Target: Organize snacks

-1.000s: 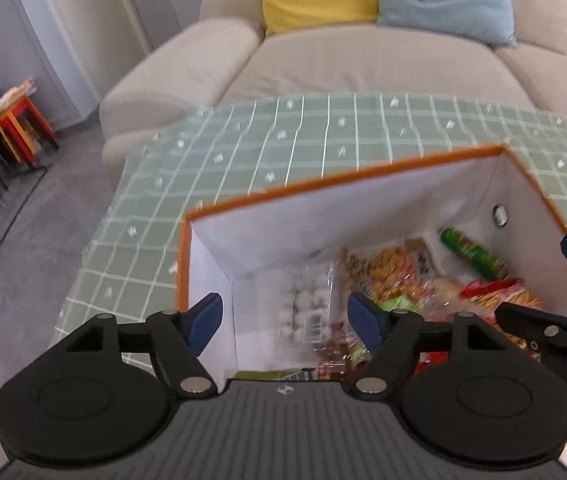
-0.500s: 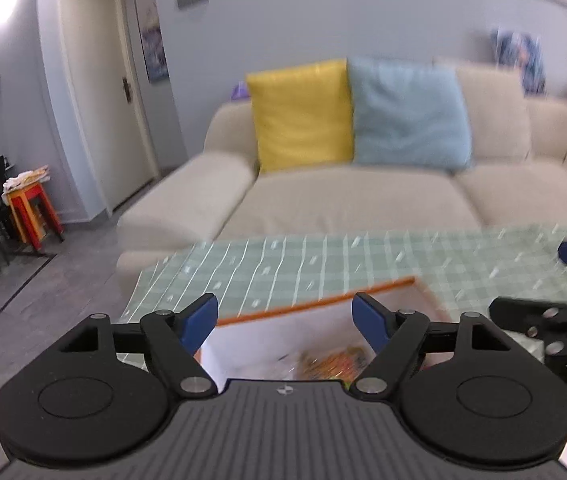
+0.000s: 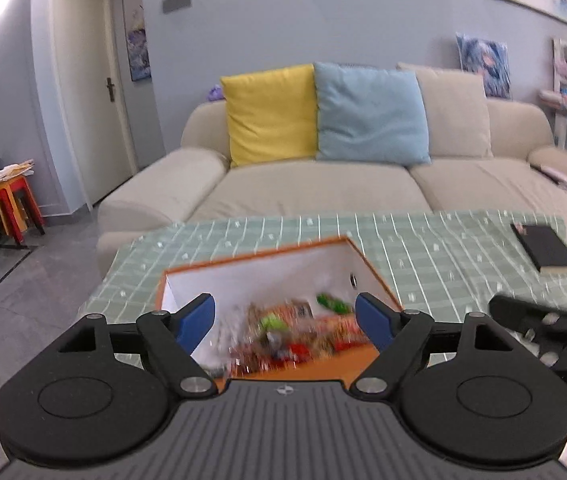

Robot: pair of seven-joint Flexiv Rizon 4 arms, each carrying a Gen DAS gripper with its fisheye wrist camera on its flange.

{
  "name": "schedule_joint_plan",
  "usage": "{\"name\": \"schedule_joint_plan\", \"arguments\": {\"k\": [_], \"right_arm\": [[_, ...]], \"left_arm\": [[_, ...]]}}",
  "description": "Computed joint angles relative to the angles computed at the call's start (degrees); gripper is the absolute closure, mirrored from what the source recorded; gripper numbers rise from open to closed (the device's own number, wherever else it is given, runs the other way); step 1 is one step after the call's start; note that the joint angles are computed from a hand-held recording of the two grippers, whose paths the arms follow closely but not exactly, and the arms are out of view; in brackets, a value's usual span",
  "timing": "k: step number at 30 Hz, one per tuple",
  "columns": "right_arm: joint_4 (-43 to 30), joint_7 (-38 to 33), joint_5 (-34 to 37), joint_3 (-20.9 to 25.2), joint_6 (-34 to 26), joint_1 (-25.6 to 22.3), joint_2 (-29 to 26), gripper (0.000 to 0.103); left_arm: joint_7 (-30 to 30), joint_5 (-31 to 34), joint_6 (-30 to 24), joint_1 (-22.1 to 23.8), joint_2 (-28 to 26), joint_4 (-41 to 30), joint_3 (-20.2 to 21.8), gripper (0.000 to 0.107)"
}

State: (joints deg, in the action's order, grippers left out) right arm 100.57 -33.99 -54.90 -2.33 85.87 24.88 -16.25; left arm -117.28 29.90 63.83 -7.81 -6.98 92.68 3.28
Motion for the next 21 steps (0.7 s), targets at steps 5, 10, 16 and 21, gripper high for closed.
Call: {"name": "schedule_joint_plan", "arguments": {"k": [5,10,16,21], "right_arm": [[4.42,8.15,-5.71,-0.99,0.6,-0.94,3.07,0.014],[6.26,8.91,-5.93,1.57,-2.1,-2.78,3.89,0.014],[6.55,8.36,-6.64,2.88,-3.11,-3.54,3.29,0.011],[6.45,7.84,-5.25,3.31,-3.26,-3.46,2.96,0.011]], "left_arm": [[-4.12,1.74,-2.9,-1.55,1.66,2.12,-0.68,0.013],[-1.67,1.97,-4.57,-1.71,2.58,3.83,-2.18,0.013],[-3.74,3.01,-7.68,-1.92,3.09,4.03,-2.75,0.013],[-4.5,3.47,-8.03,-1.71,3.37,4.3,-3.04,0.013]]}}
